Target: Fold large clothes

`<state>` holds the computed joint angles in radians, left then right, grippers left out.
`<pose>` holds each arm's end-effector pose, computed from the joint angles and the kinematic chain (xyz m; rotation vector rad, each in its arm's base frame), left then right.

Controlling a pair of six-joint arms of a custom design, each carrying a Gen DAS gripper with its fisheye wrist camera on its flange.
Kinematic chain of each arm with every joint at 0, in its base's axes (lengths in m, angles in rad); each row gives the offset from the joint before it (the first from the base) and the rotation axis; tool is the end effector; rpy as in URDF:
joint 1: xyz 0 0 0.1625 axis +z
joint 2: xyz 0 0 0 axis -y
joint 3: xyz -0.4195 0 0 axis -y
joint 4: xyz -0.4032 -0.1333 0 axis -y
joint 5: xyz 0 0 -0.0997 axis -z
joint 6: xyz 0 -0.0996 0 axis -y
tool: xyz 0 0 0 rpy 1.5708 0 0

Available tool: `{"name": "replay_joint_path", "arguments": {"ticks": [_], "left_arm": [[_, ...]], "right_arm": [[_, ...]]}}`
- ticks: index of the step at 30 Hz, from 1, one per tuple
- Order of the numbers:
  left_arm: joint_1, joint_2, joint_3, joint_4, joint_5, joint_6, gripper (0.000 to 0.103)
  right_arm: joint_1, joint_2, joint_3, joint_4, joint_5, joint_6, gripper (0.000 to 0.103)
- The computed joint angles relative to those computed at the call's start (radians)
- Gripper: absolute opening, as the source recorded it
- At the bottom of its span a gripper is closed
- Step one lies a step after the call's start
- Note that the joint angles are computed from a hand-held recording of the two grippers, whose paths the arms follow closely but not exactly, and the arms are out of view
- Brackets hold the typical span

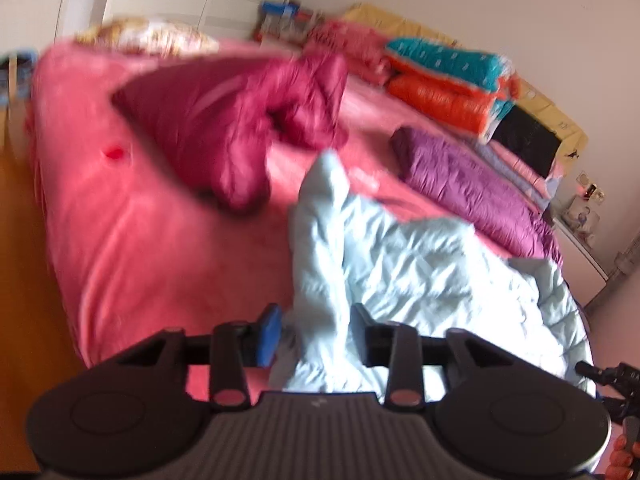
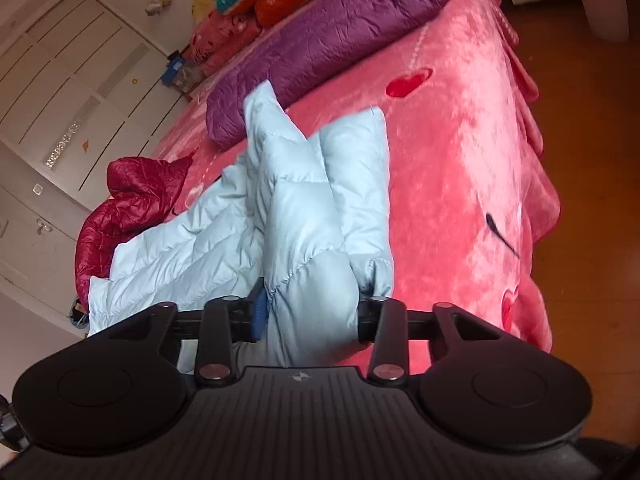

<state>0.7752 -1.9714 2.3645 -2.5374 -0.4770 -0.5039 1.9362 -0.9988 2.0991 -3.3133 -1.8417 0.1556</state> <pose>-0.0715 -0.3806 0.4100 -0.0720 2.2639 -1.3447 0.2951 -0.4729 0.1387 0.1714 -2.8729 1.0249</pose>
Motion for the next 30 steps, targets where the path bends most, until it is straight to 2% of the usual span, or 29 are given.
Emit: {"name": "replay_joint_path", "arguments": {"ticks": [1, 2, 3, 4, 5, 8, 11, 14, 18, 22, 30], "left_arm": [[-0.021, 0.005, 0.003, -0.008, 0.026, 0.021, 0.04], [-0.036, 0.018, 0.002, -0.017, 0.046, 0.04, 0.04], [-0.044, 0.039, 0.002, -0.056, 0.048, 0.08, 0.041], [-0.04, 0.063, -0.001, -0.117, 0.029, 0.142, 0.041], [-0.039, 0.085, -0.003, -0.159, 0.004, 0.192, 0.041], [-0.017, 0.171, -0.015, -0.255, -0.088, 0.326, 0.043], [0.022, 0.248, -0.03, -0.288, -0.127, 0.372, 0.043], [0.045, 0.296, -0.024, -0.349, -0.11, 0.42, 0.043], [0.083, 0.39, -0.054, -0.51, -0.077, 0.551, 0.043], [0.131, 0.47, -0.093, -0.625, -0.068, 0.628, 0.043], [0.218, 0.623, -0.214, -0.816, -0.071, 0.785, 0.044]], "right_arm": [[0.009, 0.006, -0.004, -0.021, -0.019, -0.015, 0.073], [0.017, 0.018, -0.01, -0.057, -0.041, -0.045, 0.077], [0.027, 0.03, -0.014, -0.097, -0.067, -0.079, 0.087], [0.037, 0.041, -0.021, -0.129, -0.091, -0.105, 0.095], [0.043, 0.054, -0.029, -0.163, -0.106, -0.134, 0.098], [0.062, 0.097, -0.053, -0.265, -0.122, -0.245, 0.099], [0.064, 0.13, -0.079, -0.299, -0.049, -0.366, 0.099], [0.069, 0.174, -0.119, -0.265, 0.005, -0.497, 0.099], [0.078, 0.26, -0.203, -0.188, -0.017, -0.663, 0.099], [0.069, 0.353, -0.315, -0.122, -0.102, -0.705, 0.099], [0.026, 0.451, -0.487, -0.113, -0.151, -0.6, 0.1]]}}
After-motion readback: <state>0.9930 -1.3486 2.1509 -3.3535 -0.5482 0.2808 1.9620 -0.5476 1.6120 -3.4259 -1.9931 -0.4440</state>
